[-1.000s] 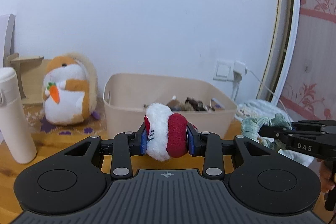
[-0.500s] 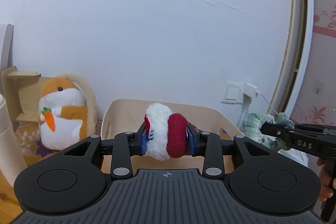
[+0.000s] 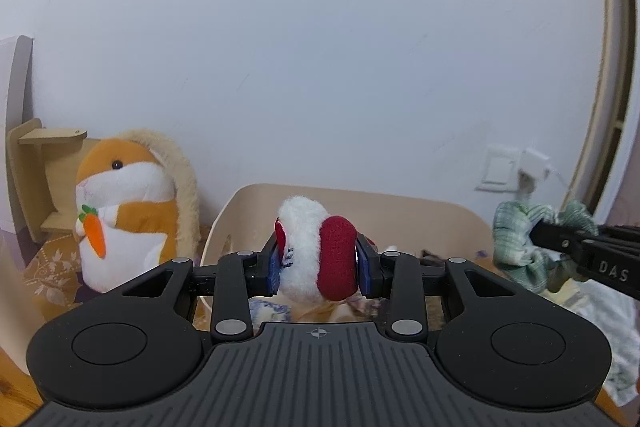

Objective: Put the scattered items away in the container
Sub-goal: 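Lift the slipper and scrunchie with both grippers over the beige bin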

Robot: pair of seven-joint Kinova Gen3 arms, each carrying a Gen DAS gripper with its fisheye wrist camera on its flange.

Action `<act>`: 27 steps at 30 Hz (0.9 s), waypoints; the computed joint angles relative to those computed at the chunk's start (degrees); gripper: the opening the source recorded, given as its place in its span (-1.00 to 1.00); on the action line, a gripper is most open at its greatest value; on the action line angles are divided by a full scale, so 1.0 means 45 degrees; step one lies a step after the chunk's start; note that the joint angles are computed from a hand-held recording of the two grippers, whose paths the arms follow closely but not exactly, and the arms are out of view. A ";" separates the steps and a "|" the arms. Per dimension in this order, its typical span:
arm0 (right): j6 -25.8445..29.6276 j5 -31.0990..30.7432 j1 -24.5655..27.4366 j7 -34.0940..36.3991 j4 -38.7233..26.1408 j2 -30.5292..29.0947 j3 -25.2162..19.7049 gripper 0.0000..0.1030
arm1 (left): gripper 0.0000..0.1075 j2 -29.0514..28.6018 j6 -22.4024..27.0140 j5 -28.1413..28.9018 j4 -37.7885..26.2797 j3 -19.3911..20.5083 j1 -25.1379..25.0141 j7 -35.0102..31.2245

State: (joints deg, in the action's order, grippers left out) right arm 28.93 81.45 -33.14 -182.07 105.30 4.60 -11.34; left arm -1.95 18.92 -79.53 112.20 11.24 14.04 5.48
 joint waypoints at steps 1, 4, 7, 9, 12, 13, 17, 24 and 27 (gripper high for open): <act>0.0019 -0.0075 0.0011 0.0113 -0.0100 0.0128 0.0011 -0.75 | -0.33 0.0161 0.0139 0.0193 -0.0116 0.0012 0.0016 -0.0172; 0.0063 -0.0489 -0.0022 0.0501 -0.0417 0.0520 0.0136 -0.75 | -0.33 0.0617 0.0578 0.0709 -0.0459 -0.0102 0.0230 -0.0605; -0.0056 -0.1017 -0.0075 0.0841 -0.0626 0.0790 0.0348 -0.75 | -0.33 0.0961 0.0779 0.1024 -0.0692 -0.0369 0.0529 -0.0891; -0.0082 -0.1200 -0.0169 0.0920 -0.0697 0.0923 0.0495 -0.75 | -0.33 0.1142 0.0929 0.1206 -0.0812 -0.0533 0.0744 -0.1119; -0.0105 -0.1341 -0.0312 0.0988 -0.0792 0.1104 0.0691 -0.75 | -0.33 0.1390 0.1140 0.1449 -0.0982 -0.0770 0.1030 -0.1441; -0.0100 -0.1379 -0.0358 0.1025 -0.0817 0.1146 0.0743 -0.75 | -0.33 0.1463 0.1168 0.1562 -0.1032 -0.0851 0.1100 -0.1550; -0.0054 -0.1659 -0.0502 0.1329 -0.0979 0.1315 0.0895 -0.75 | -0.33 0.1757 0.1364 0.1953 -0.1276 -0.1130 0.1410 -0.1994; 0.0051 -0.2110 -0.0778 0.1866 -0.1210 0.1582 0.1135 -0.76 | -0.32 0.1983 0.1628 0.2016 -0.1476 -0.1406 0.1882 -0.2257; 0.0026 -0.2326 -0.0850 0.2095 -0.1259 0.1650 0.1216 -0.74 | -0.26 0.2057 0.1735 0.2432 -0.1629 -0.1433 0.1949 -0.2772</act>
